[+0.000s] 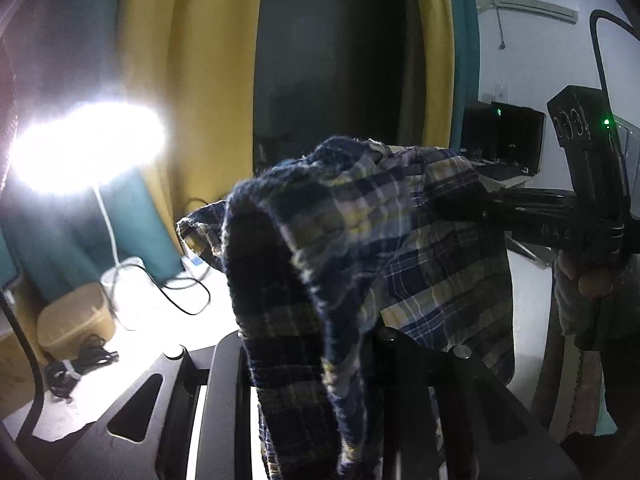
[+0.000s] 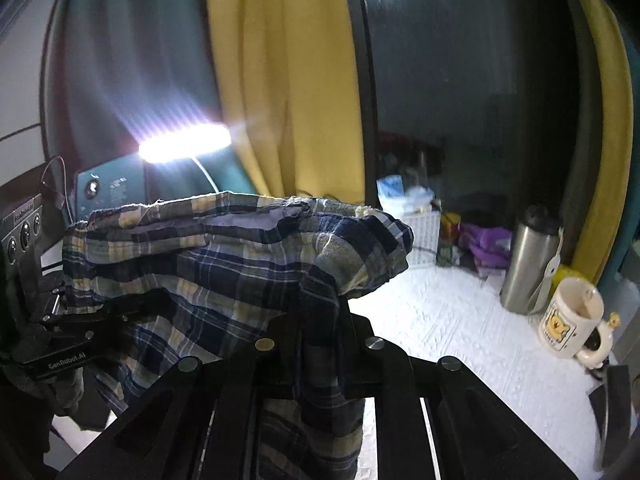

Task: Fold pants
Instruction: 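Lift the folded pants high with the right gripper and carry them aside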

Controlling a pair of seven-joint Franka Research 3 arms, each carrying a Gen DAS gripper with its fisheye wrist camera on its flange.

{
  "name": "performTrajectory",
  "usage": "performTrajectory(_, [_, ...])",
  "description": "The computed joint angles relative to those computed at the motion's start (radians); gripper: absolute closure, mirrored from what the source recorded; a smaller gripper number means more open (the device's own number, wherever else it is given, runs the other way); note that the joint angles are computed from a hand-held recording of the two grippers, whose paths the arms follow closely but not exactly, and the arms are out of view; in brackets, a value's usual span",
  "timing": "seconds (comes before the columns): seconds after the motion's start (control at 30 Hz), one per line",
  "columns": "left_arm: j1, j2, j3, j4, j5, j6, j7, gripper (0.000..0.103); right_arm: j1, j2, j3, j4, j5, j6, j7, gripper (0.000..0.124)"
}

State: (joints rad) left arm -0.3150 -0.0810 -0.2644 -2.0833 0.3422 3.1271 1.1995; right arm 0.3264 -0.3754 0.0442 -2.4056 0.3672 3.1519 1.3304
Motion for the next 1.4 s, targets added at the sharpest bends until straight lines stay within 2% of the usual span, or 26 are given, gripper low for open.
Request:
performTrajectory(0.17, [0.101, -0.077, -0.069, -0.049, 0.161, 0.039, -0.170, 0.081, -0.025, -0.064, 0.043, -0.033, -0.021, 0.028, 0.014, 0.111])
performTrajectory(0.27, [0.122, -0.124, -0.080, -0.080, 0.191, 0.048, -0.204, 0.081, -0.030, -0.102, 0.064, -0.055, -0.036, 0.047, 0.026, 0.111])
performTrajectory(0.4, [0.185, -0.181, -0.120, -0.119, 0.225, 0.077, -0.249, 0.081, -0.023, -0.134, 0.075, -0.070, -0.050, 0.064, 0.033, 0.111])
performTrajectory(0.57, [0.225, -0.221, -0.121, -0.165, 0.217, 0.126, -0.245, 0.081, -0.021, -0.168, 0.099, -0.083, -0.066, 0.075, 0.048, 0.111])
performTrajectory(0.63, [0.269, -0.249, -0.154, -0.190, 0.209, 0.145, -0.249, 0.081, -0.023, -0.179, 0.114, -0.088, -0.071, 0.082, 0.055, 0.111])
performTrajectory(0.8, [0.334, -0.329, -0.192, -0.266, 0.165, 0.190, -0.231, 0.081, 0.015, -0.178, 0.102, -0.090, -0.082, 0.112, 0.048, 0.111])
performTrajectory(0.83, [0.310, -0.350, -0.160, -0.287, 0.158, 0.191, -0.220, 0.081, 0.019, -0.179, 0.106, -0.091, -0.084, 0.115, 0.048, 0.111])
performTrajectory(0.93, [0.327, -0.396, -0.164, -0.334, 0.126, 0.210, -0.204, 0.081, 0.032, -0.182, 0.118, -0.094, -0.088, 0.125, 0.047, 0.111])
performTrajectory(0.97, [0.361, -0.396, -0.199, -0.324, 0.146, 0.210, -0.238, 0.081, 0.039, -0.182, 0.120, -0.095, -0.089, 0.129, 0.047, 0.111])
performTrajectory(1.0, [0.363, -0.417, -0.200, -0.349, 0.099, 0.221, -0.203, 0.081, 0.042, -0.184, 0.127, -0.098, -0.089, 0.132, 0.049, 0.111])
performTrajectory(1.4, [0.371, -0.602, -0.161, -0.514, 0.033, 0.249, -0.147, 0.081, 0.061, -0.169, 0.190, -0.079, -0.117, 0.143, 0.049, 0.111])
